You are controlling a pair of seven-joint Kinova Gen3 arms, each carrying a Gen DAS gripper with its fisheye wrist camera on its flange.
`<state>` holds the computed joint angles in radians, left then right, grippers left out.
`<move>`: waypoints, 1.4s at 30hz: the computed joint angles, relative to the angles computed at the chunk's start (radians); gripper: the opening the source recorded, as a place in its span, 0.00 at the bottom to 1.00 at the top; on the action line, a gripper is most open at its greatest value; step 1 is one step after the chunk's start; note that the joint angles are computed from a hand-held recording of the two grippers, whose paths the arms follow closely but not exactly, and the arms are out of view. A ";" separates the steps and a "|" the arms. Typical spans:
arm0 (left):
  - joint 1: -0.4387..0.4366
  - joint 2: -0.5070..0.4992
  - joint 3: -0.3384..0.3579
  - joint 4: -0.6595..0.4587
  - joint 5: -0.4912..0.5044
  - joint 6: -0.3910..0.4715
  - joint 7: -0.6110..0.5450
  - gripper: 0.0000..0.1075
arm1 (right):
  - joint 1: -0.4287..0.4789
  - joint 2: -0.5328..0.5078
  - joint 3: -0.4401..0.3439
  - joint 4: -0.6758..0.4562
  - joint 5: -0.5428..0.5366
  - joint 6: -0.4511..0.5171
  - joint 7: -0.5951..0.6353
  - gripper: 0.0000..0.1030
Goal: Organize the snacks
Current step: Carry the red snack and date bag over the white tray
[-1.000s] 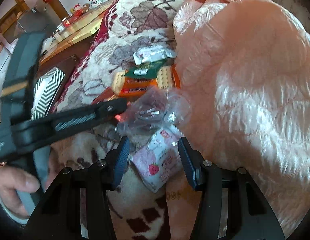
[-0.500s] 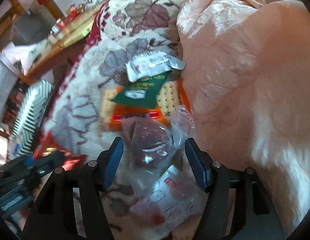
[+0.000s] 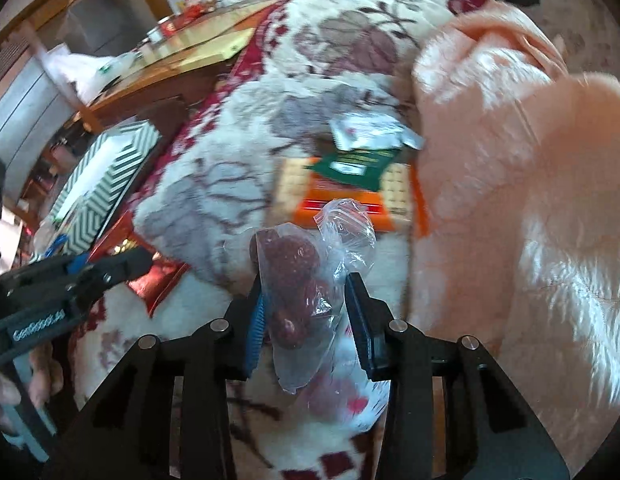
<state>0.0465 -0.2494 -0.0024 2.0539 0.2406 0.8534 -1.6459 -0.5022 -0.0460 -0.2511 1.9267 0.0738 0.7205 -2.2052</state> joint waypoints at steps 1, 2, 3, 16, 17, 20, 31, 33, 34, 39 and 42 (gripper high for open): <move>-0.005 -0.007 -0.004 0.002 -0.008 0.002 0.001 0.31 | -0.006 0.003 -0.006 -0.009 -0.003 0.002 0.004 0.36; -0.011 -0.015 -0.008 0.004 -0.015 0.004 0.003 0.31 | -0.011 0.006 -0.009 -0.015 -0.002 0.003 0.003 0.36; -0.017 -0.022 -0.015 0.005 -0.020 0.007 0.002 0.31 | -0.019 0.014 -0.015 -0.028 0.000 0.006 0.002 0.36; -0.101 -0.103 -0.078 0.023 -0.095 0.007 -0.018 0.31 | -0.143 0.105 -0.040 -0.167 0.071 0.047 -0.030 0.36; -0.106 -0.106 -0.084 0.024 -0.099 0.005 -0.021 0.31 | -0.154 0.114 -0.040 -0.181 0.077 0.051 -0.030 0.36; -0.121 -0.113 -0.111 0.025 -0.102 0.007 -0.037 0.31 | -0.179 0.138 -0.037 -0.217 0.084 0.065 -0.021 0.36; -0.190 -0.127 -0.186 0.017 -0.110 -0.006 -0.094 0.31 | -0.265 0.232 -0.019 -0.359 0.096 0.130 0.031 0.36; -0.201 -0.124 -0.200 0.014 -0.106 -0.011 -0.105 0.31 | -0.280 0.252 -0.016 -0.389 0.100 0.145 0.042 0.36; -0.207 -0.122 -0.209 0.013 -0.103 -0.013 -0.113 0.31 | -0.288 0.261 -0.014 -0.404 0.101 0.151 0.048 0.36; -0.241 -0.108 -0.258 0.000 -0.082 -0.021 -0.151 0.31 | -0.323 0.305 -0.004 -0.476 0.103 0.180 0.080 0.36; -0.267 -0.093 -0.288 -0.009 -0.068 -0.021 -0.175 0.31 | -0.345 0.335 0.002 -0.524 0.105 0.199 0.099 0.36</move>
<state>-0.2203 -0.3423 -0.2904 2.0453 0.1728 0.8323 -1.8213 -0.8471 0.2886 -0.2491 1.4025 0.1784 0.9195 -2.1060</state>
